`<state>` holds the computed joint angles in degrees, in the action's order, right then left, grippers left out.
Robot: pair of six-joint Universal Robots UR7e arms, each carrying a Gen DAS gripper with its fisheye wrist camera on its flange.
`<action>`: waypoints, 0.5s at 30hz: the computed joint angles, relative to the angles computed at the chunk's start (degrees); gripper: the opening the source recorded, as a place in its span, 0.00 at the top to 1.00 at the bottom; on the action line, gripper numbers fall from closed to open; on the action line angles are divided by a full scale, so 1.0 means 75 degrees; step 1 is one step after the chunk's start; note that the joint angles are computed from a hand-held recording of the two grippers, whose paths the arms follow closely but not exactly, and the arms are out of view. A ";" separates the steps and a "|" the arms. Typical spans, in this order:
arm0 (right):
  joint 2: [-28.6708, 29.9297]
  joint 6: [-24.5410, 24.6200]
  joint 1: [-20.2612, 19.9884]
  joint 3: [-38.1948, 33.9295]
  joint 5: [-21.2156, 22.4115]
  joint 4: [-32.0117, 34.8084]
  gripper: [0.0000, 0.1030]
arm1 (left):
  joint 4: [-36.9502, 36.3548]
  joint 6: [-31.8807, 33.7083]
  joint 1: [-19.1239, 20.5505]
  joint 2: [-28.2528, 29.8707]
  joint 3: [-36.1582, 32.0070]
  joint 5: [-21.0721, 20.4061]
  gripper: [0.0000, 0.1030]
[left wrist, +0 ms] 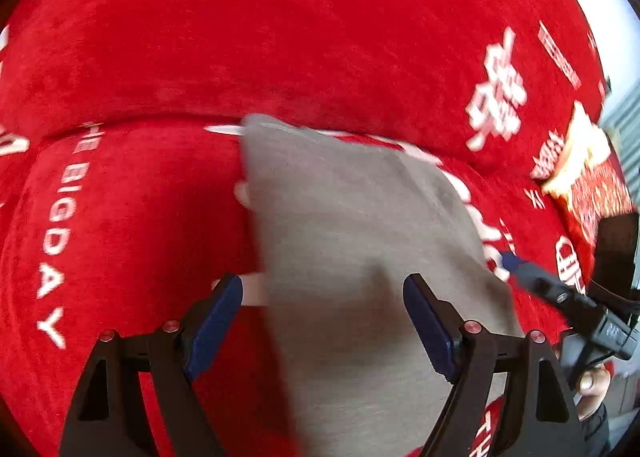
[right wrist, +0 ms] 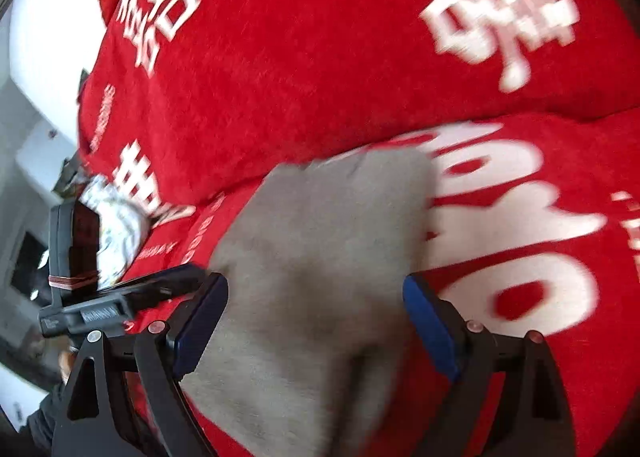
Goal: Fold small clothes
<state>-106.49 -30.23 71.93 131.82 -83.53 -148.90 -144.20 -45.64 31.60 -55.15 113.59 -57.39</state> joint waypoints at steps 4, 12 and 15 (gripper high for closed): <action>-0.0020 0.0396 -0.0286 -0.0270 -0.0260 0.0225 0.08 | 0.0151 -0.0369 0.0477 -0.0295 0.0181 -0.0503 0.19; 0.0943 0.0821 -0.0215 -0.0322 -0.0317 0.0398 0.08 | -0.1191 -0.0065 0.0860 0.0127 0.0313 -0.1882 0.18; 0.1165 0.0740 -0.0140 -0.0288 -0.0047 0.0200 0.08 | -0.1474 -0.0010 0.1021 0.0337 0.0261 -0.2175 0.08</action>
<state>-97.75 -24.69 70.88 129.66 -83.88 -147.40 -155.26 -45.71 39.26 -52.62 115.54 -73.70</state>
